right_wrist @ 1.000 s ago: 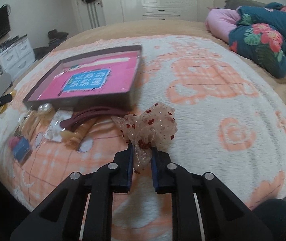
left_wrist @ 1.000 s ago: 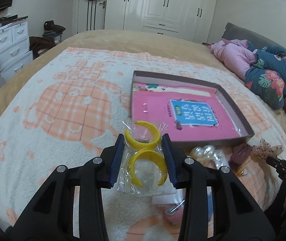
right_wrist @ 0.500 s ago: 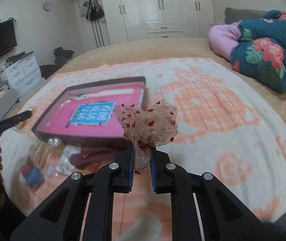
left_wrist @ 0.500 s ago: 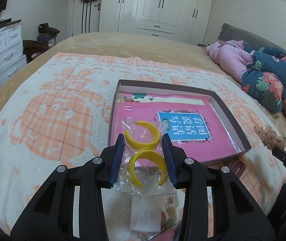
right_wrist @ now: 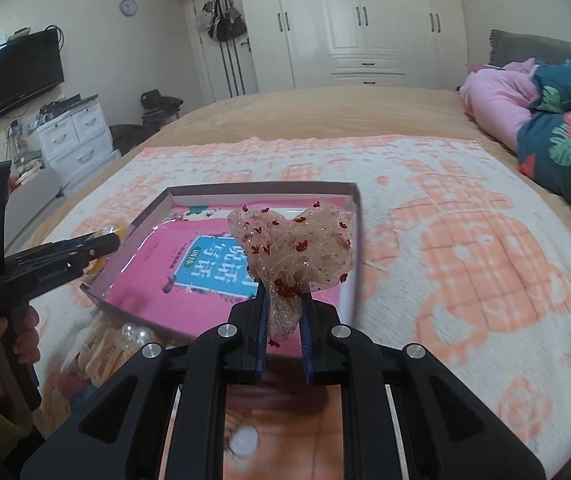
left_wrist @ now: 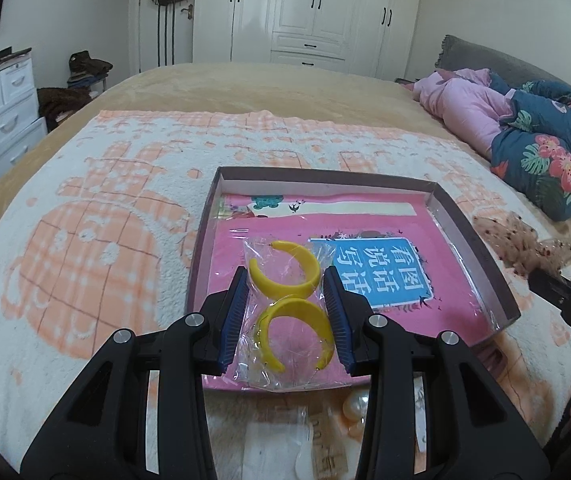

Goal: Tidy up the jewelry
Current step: 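Lower the yellow bangles into the box with the left tool while the right tool drops the bow there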

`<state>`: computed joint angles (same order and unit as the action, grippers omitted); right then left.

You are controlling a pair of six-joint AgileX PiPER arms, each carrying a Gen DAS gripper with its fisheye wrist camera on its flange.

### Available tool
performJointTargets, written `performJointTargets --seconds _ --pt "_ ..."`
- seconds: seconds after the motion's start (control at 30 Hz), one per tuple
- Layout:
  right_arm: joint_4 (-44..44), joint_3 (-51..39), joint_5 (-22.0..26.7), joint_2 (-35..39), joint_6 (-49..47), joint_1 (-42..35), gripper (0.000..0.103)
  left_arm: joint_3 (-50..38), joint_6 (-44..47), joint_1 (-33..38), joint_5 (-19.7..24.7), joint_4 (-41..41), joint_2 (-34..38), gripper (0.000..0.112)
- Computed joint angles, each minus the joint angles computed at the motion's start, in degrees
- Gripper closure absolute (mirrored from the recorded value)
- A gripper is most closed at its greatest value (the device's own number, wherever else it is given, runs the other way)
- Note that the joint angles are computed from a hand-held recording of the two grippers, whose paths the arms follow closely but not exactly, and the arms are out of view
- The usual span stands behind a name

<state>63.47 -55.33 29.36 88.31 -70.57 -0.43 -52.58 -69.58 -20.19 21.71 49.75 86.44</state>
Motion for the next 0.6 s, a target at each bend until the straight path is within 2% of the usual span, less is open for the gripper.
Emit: performJointTargets --seconds 0.2,0.3,0.6 --pt "-6.1 -5.3 -2.9 5.3 8.3 4.7 0.090 -2.1 2.2 0.7 -1.1 -2.2 3.4 0.082" --pt "-8.1 -8.2 -2.7 8.6 11.4 5.6 0.090 -2.8 3.0 0.8 -1.5 -2.9 4.7 0.082" --pt "-5.4 -9.6 -4.0 13.8 8.3 5.3 0.089 -3.9 6.5 1.7 -2.7 -6.6 7.0 0.081"
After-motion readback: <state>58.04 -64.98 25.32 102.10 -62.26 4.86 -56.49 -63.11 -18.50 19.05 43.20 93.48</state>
